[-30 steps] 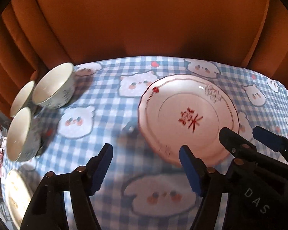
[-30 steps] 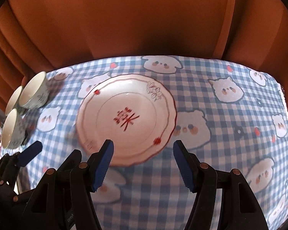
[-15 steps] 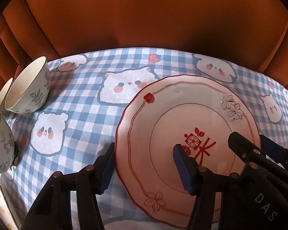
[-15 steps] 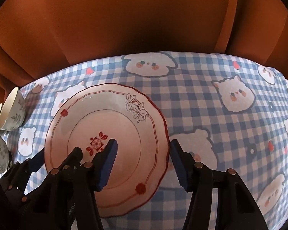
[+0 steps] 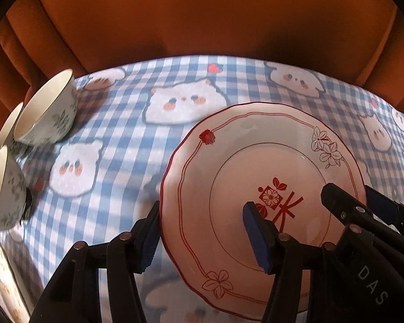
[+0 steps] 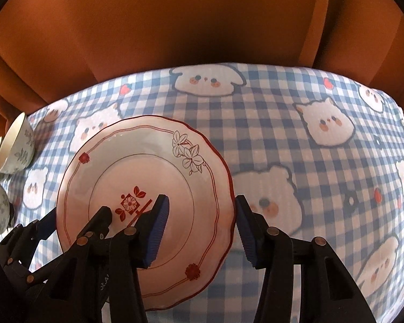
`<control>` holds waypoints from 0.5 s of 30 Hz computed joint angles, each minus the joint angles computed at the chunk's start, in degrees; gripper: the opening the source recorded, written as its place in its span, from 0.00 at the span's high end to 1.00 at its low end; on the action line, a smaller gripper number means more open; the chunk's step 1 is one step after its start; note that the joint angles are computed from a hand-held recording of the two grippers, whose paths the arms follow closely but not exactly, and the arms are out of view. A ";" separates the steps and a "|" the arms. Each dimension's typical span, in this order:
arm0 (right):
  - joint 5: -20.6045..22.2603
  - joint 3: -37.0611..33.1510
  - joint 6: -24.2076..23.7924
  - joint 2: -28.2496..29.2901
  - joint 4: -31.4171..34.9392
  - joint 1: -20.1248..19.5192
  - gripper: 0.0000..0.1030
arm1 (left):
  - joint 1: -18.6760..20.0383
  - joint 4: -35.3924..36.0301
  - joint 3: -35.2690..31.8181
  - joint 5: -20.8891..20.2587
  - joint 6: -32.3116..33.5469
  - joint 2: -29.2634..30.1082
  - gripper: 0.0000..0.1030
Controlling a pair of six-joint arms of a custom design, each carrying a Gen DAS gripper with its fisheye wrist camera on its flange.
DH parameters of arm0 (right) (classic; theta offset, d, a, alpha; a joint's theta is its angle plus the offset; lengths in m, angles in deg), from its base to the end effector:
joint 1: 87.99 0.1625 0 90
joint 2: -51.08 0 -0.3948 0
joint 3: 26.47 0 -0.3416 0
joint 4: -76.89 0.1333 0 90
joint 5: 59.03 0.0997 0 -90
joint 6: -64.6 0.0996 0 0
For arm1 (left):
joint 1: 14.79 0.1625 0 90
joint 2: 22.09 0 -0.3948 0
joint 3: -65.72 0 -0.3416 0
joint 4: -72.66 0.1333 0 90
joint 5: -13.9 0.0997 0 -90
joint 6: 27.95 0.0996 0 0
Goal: Organize plates and bowls
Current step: 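Close the right tool on the red-rimmed plate's rim and lift it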
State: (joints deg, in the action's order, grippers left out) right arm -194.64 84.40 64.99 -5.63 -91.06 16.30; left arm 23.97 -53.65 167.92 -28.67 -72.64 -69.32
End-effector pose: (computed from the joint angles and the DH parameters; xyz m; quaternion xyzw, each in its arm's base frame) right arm 0.1925 -0.5041 0.1921 0.0298 -0.9051 0.2369 0.3519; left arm -0.2894 -0.4974 0.0769 0.1167 0.8982 -0.1954 0.3760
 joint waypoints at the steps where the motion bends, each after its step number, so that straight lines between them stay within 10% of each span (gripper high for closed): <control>1: -0.10 1.10 0.91 -0.68 0.57 0.37 0.49 | -0.36 0.22 1.07 -0.45 -0.49 -0.80 0.42; 15: 2.48 12.37 11.54 -8.99 9.24 4.62 0.49 | -5.41 6.86 13.28 -6.54 -9.38 -12.05 0.42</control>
State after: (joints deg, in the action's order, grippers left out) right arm -192.16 96.78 76.53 -14.62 -81.82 20.91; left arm 18.56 -46.79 181.20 -35.21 -82.01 -81.36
